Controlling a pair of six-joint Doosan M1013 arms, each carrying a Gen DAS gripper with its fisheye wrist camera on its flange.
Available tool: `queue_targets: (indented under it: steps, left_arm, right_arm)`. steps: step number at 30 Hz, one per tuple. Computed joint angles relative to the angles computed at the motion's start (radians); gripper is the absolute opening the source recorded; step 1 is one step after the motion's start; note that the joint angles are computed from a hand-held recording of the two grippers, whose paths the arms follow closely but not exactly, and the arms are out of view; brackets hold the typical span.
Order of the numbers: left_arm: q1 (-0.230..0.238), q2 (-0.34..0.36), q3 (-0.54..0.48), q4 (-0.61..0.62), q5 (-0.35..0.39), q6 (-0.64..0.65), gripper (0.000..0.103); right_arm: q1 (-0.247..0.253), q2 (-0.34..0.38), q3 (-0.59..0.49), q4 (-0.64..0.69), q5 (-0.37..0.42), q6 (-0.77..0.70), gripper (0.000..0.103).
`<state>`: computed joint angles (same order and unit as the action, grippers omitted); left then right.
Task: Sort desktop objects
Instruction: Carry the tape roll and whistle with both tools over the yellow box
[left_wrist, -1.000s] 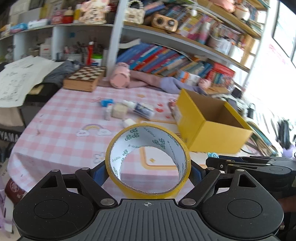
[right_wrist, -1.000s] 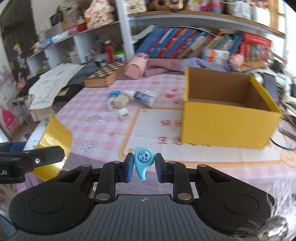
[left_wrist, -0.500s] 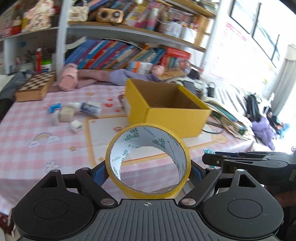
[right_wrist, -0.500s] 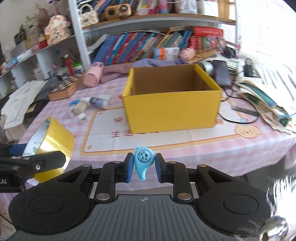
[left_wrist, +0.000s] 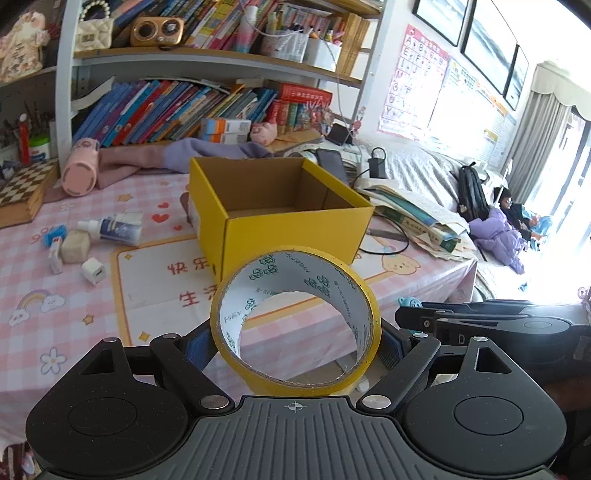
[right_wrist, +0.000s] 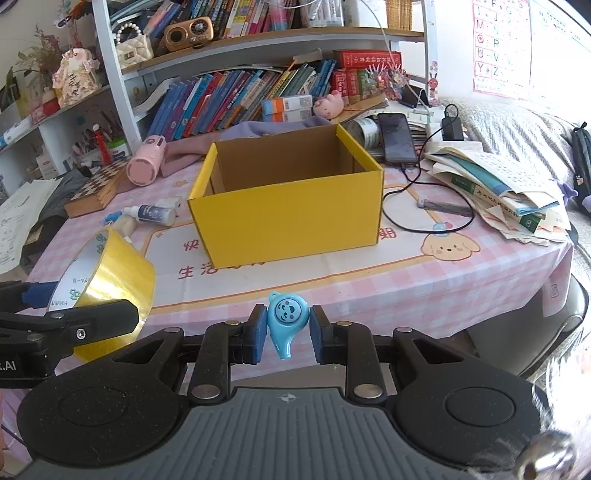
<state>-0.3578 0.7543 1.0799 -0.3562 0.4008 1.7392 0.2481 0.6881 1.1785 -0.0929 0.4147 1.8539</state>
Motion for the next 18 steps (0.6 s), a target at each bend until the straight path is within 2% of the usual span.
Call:
queue_targets:
  steps: [10, 18]
  left_arm:
    - [-0.001, 0.056, -0.095, -0.107, 0.07, 0.122, 0.087]
    - [-0.002, 0.121, -0.209, -0.038, 0.107, 0.067, 0.087]
  right_arm:
    - [-0.015, 0.02, -0.038, -0.066, 0.042, 0.075, 0.023]
    - [-0.038, 0.097, -0.167, 0.036, 0.112, -0.046, 0.023]
